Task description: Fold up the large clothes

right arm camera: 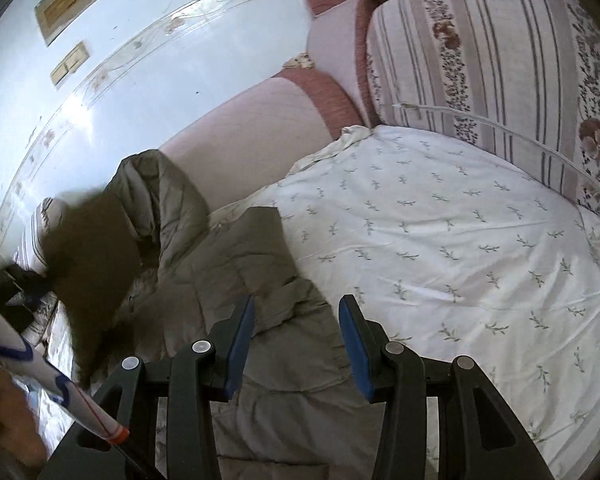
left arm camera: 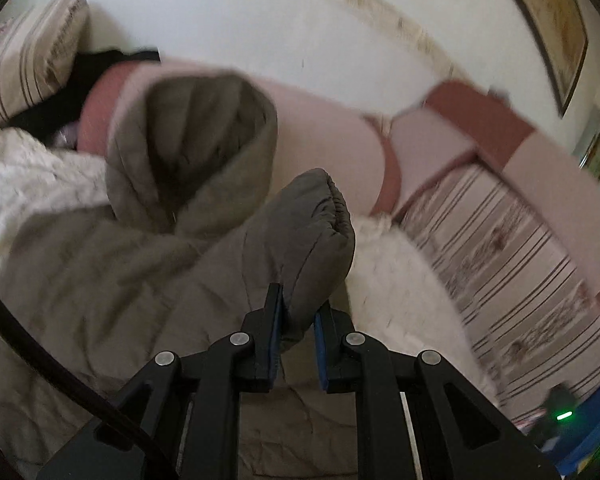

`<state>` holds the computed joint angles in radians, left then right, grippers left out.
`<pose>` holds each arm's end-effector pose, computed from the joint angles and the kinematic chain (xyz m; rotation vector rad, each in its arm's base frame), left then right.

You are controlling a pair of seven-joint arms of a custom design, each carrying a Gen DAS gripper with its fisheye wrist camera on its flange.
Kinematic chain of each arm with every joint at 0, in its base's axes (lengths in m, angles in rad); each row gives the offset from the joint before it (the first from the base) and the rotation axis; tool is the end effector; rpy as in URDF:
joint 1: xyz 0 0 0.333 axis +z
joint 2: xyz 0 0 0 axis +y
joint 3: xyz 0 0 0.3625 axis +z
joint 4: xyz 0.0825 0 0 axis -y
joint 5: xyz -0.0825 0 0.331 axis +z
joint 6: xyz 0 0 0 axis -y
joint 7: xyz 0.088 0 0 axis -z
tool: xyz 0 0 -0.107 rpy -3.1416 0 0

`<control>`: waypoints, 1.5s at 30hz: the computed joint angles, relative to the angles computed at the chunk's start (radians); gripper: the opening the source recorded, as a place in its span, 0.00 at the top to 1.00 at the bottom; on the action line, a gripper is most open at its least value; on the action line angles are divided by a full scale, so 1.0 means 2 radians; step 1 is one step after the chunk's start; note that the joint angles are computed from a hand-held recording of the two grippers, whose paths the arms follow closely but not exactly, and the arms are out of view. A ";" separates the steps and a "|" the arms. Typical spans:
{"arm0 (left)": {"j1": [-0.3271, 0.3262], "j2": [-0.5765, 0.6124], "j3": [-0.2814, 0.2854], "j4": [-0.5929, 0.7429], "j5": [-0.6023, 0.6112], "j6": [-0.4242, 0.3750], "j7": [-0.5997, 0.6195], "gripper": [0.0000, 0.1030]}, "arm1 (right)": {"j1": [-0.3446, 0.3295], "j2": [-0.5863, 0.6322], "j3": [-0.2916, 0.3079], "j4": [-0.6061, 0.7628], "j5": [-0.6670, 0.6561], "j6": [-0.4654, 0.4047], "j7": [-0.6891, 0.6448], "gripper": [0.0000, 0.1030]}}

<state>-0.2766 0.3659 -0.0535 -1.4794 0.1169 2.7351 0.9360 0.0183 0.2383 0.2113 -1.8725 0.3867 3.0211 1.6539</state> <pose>0.6502 -0.2189 0.6328 -2.0179 1.5967 -1.1404 0.6197 0.1003 0.5670 -1.3777 1.7656 -0.3793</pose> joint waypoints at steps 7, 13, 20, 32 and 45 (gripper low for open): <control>-0.022 0.062 0.001 0.019 0.002 -0.056 -0.007 0.85 | -0.003 0.007 -0.003 0.012 0.003 -0.014 0.005 0.54; -0.007 0.042 -0.028 -0.014 -0.022 -0.060 0.045 0.57 | -0.010 0.018 0.008 0.026 0.022 -0.025 -0.005 0.54; -0.040 -0.096 0.048 -0.181 0.115 0.027 -0.049 0.32 | -0.050 0.046 0.069 0.064 0.135 -0.070 -0.097 0.54; 0.038 -0.120 0.086 -0.222 0.343 -0.033 -0.295 0.32 | 0.074 0.092 -0.006 0.116 0.000 -0.040 -0.055 0.64; 0.087 -0.051 0.050 -0.184 0.269 -0.041 -0.230 0.20 | 0.102 0.185 -0.041 0.251 -0.151 -0.198 0.056 0.63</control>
